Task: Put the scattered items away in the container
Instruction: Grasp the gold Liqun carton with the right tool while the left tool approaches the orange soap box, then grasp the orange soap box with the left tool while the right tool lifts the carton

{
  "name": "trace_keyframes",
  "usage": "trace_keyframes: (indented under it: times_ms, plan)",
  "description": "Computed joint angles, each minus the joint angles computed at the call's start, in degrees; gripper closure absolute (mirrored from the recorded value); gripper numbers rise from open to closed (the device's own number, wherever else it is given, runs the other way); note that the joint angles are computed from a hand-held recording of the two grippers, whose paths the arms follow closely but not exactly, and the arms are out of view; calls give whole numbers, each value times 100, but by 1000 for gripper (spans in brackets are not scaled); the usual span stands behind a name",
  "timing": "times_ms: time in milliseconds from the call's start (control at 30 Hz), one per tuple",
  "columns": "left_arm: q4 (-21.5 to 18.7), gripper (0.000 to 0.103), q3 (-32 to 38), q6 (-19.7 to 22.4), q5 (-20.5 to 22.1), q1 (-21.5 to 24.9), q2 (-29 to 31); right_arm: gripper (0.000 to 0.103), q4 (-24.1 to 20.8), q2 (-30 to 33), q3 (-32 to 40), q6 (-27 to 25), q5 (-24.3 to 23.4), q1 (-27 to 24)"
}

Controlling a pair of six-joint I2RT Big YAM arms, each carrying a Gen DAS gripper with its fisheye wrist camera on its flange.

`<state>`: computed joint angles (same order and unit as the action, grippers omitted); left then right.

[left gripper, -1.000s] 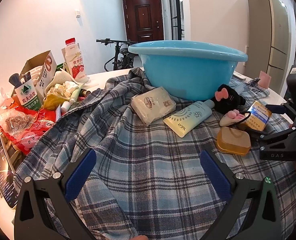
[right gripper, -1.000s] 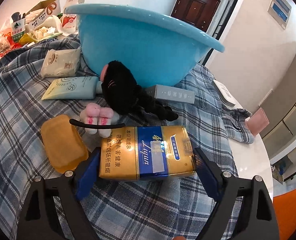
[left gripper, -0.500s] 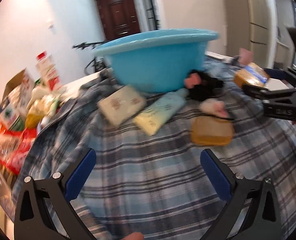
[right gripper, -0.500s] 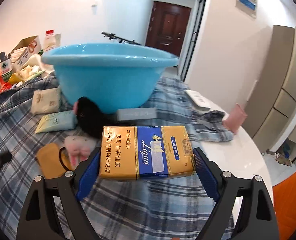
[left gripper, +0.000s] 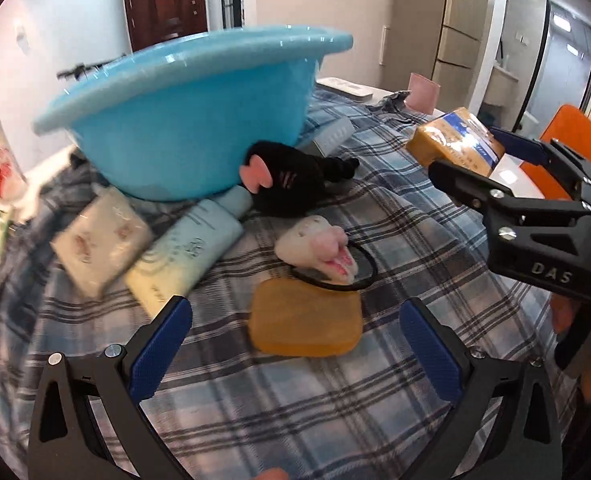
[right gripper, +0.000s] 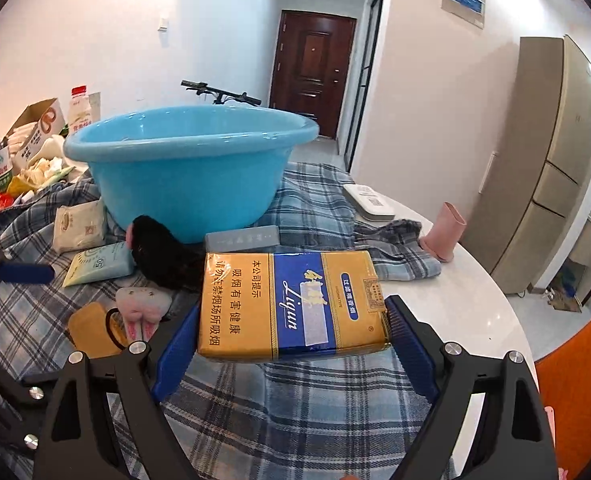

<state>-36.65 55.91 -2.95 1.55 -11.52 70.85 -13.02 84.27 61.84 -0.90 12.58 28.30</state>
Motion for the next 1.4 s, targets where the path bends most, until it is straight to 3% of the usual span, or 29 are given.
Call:
trace_keyframes:
  times_ms: [100,400,500,733,1300,1400]
  plan:
    - [-16,0,70,-74,199,23,159,13,-59,7,12,25,-18,-37]
    - [-111,1,68,85,-110,-78,274,13,-51,-14,-24,-35,-59,-23]
    - [16,6,-14,188,-284,-150,241,13,-65,8,-13,-68,14,3]
    - [136,43,-85,192,-156,-59,118,13,-89,45,16,-113,63,33]
    - [495,43,-256,166,-322,31,-334,13,237,-100,-136,-144,-39,29]
    - [614,43,-306,164,-406,65,-506,13,287,-126,-149,-123,-234,11]
